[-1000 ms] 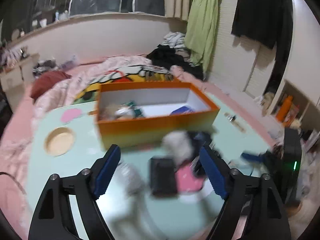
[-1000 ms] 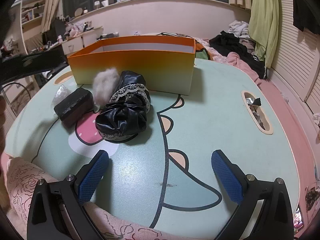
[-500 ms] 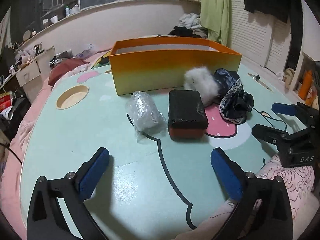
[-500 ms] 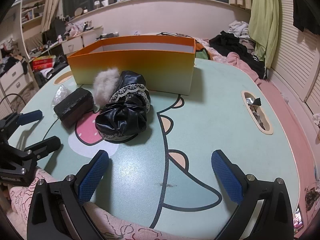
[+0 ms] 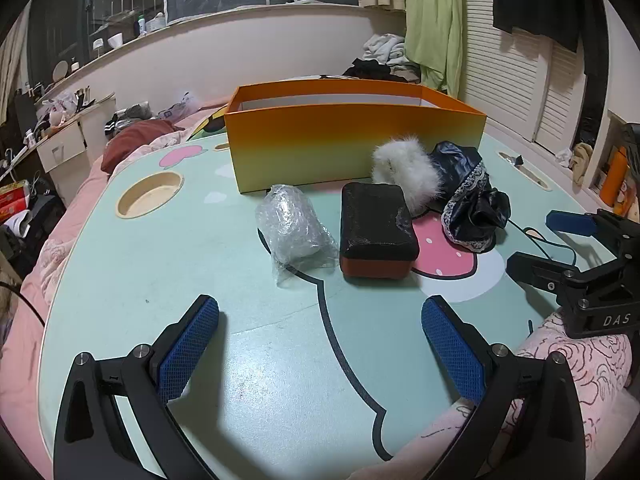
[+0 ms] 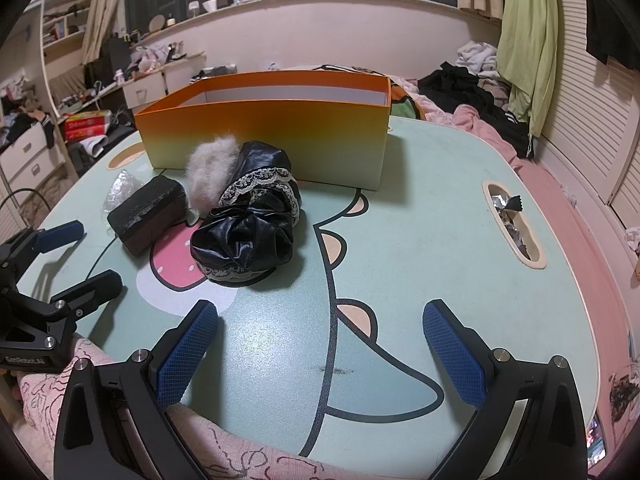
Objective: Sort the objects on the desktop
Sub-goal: 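Place the white pompom on the table beside the black lace pouch with the left tool, then reach the right tool into the orange box toward the green toy car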
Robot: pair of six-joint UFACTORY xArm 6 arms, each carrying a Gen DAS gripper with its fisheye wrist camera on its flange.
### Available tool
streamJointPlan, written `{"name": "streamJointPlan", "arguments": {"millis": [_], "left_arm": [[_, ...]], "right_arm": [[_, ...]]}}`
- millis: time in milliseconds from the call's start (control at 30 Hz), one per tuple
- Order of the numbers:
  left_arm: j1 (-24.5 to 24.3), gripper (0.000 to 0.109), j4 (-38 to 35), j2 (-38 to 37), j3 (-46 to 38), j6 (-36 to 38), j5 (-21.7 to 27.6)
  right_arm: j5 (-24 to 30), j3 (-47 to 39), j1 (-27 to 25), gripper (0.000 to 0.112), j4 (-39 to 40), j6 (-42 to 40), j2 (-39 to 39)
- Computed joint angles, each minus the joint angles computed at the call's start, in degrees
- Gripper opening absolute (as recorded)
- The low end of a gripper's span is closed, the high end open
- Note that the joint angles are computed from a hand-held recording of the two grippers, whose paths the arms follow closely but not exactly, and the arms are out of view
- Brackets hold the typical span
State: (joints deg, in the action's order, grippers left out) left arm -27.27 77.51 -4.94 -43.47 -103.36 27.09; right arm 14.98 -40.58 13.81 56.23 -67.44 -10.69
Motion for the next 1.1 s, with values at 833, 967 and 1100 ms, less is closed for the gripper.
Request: {"name": "streamJointPlan", "arguments": {"millis": [833,967,1100], "left_arm": [[0.24,0.101,-1.37,-1.93,0.74,1.81,0.31],[-1.64,0.101,-2.43,-4.16,2.44,1.83,1.96],[-1.71,0.101,-2.54,-4.38,2.59,1.94,2.05]], "right_arm": [[35.06,-40.74,-0.77,0.019,-7.42,27.11,20.21],[40.88,-51.86,2.39,0.024,-12.36,35.09,29.41],[37.51,-56.58,6.26,0.034,-21.25,40.60,33.68]]}}
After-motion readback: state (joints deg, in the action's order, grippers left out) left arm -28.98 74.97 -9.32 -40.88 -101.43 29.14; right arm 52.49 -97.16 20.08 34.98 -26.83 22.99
